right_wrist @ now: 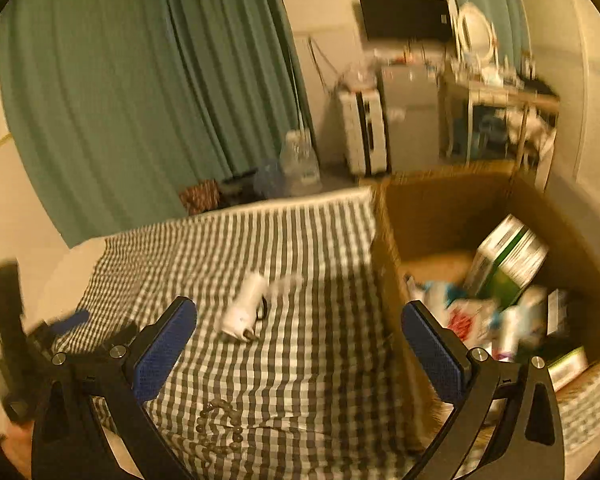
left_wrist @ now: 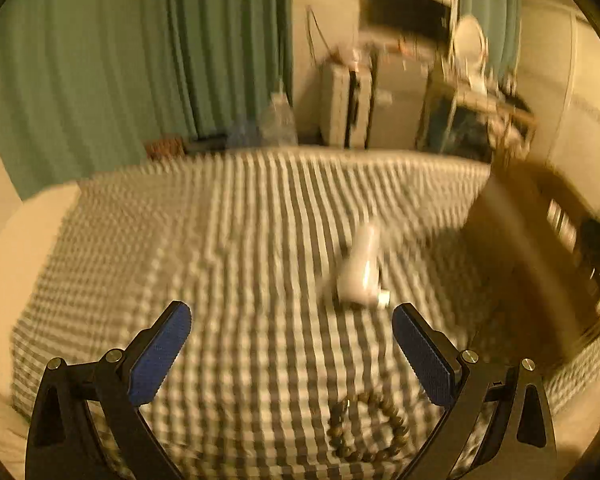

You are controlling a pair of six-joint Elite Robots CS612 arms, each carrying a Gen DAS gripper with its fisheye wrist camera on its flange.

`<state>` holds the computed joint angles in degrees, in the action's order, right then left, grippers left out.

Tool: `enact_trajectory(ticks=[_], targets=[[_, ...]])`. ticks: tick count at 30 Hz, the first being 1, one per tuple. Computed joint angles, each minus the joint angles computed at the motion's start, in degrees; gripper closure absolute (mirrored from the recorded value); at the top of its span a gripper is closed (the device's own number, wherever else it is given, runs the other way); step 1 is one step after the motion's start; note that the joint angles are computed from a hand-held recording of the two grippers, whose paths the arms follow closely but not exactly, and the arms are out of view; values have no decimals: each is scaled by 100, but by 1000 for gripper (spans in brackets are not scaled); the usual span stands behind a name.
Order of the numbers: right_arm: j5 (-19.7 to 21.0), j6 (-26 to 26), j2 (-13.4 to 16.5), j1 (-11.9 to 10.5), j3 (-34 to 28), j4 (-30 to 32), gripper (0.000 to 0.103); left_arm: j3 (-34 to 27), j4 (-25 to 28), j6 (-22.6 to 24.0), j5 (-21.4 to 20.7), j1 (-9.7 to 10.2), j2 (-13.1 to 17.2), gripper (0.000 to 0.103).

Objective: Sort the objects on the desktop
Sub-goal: 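Grasp the dark bead bracelet with left tool while right tool grasps white grille device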

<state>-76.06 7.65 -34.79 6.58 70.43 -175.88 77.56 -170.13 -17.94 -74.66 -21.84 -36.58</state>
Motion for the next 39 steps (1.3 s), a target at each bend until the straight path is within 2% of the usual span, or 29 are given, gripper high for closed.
enact_trajectory(ticks=[3,5,6,8,10,11,13,15,16,17,18,20,22,24,26,28,31,32,34,35,36,39], targets=[[89,121,271,31,-344,185,0,-5,52,50,-501,59,135,0],[-500,-88,475,194,-610,153,0,-83,456,67,-561,65,200,0],[-954,-304,591,300,-761,101,0,-180,838,121,-778,91,249,2],[-1523,-673,749,452,-1038,305,0,-323,1331,212,-1092,126,329,8],[-1908,-766,868,552,-1190,274,0,-446,1678,268,-1290,149,399,11],[-2001,-788,920,579,-1228,156,0,-504,1824,251,-1325,154,432,17],[-2111,-782,980,609,-1294,4,0,-547,1981,187,-1386,163,466,19],[-2091,-587,1001,611,-1258,-414,0,-530,2002,216,-1324,139,469,21],[-1926,-582,1021,596,-1294,-516,0,-534,2045,265,-1240,112,472,23],[-1666,-614,1036,584,-1340,-517,0,-504,2017,288,-1164,87,459,33],[-1646,-774,1078,618,-1399,-628,0,-417,1887,310,-1088,58,418,56],[-1694,-1233,1132,704,-1404,-1144,0,-282,1695,382,-1077,29,355,85],[-1391,-1541,1164,728,-1551,-753,0,-226,1650,353,-1179,51,325,88],[-952,-1298,1256,695,-1907,402,0,-196,1612,165,-1416,117,300,92],[-575,-963,1398,651,-2212,1032,1,-179,1626,-49,-1488,175,256,92],[-595,-820,1550,640,-2520,1545,2,-107,1513,-290,-1474,227,209,92],[-773,-993,1732,647,-2815,1982,8,-8,1317,-588,-1223,273,124,92],[-701,-1062,1817,633,-2979,2362,11,35,1226,-653,-1115,279,92,92],[-720,-1248,1978,649,-3259,2972,30,85,1038,-704,-1008,294,70,92],[-795,-1360,2011,665,-3275,2999,50,121,941,-736,-941,291,51,92],[-891,-1387,1995,677,-3184,2786,52,184,813,-737,-906,285,25,92],[-639,-1190,1863,625,-2915,2362,52,346,495,-611,-659,272,-98,92]])
